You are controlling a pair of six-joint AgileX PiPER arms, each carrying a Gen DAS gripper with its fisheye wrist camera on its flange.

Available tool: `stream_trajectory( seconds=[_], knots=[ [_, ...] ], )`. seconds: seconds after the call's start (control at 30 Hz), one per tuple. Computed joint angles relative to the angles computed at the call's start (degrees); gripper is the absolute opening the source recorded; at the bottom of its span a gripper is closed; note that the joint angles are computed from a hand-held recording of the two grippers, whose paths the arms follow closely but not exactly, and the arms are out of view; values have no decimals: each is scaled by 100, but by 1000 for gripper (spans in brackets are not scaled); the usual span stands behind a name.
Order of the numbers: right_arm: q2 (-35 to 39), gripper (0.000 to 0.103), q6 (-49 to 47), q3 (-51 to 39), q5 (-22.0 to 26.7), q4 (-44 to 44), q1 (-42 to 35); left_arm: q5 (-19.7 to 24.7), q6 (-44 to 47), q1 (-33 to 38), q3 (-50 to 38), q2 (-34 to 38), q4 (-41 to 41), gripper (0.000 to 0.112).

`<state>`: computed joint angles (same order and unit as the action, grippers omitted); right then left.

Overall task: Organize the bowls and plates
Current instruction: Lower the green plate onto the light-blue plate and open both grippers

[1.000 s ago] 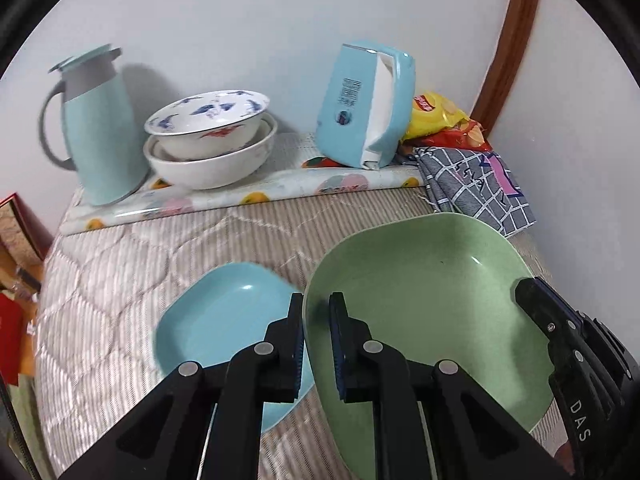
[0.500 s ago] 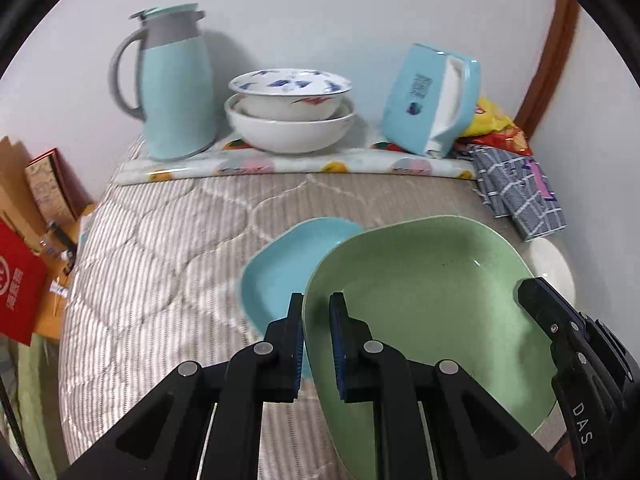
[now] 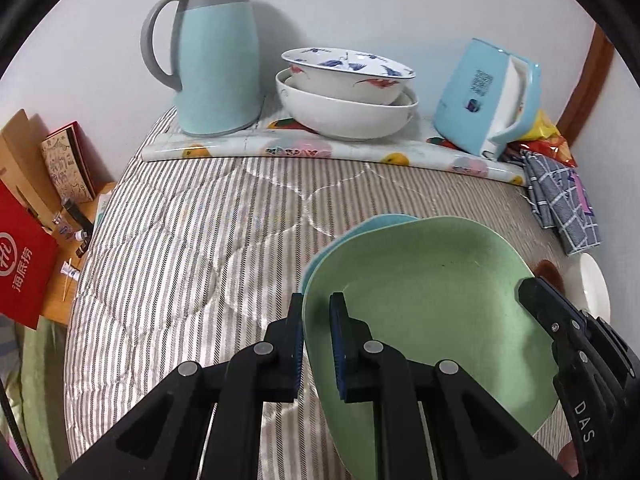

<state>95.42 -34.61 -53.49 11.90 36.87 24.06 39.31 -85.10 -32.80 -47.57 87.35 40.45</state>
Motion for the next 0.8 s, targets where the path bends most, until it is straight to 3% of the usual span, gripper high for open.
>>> stream_trajectory(
  seconds=[0.2,0.4,0.6,0.8],
  knots=[
    [398,4,-866,-236,52,772,-105,38,164,112,-229,350,47,13],
    [776,4,-2002,-588,622,1755,-521,-122,195,161,-302,617,107,12],
    [1013,3,-2126,-752,515,1707,-485,53,-19,7,-408,838,319,12],
    [1218,3,-2500,-945,534,1852,-453,-108,-57,133,-270,768,311,12]
  ],
)
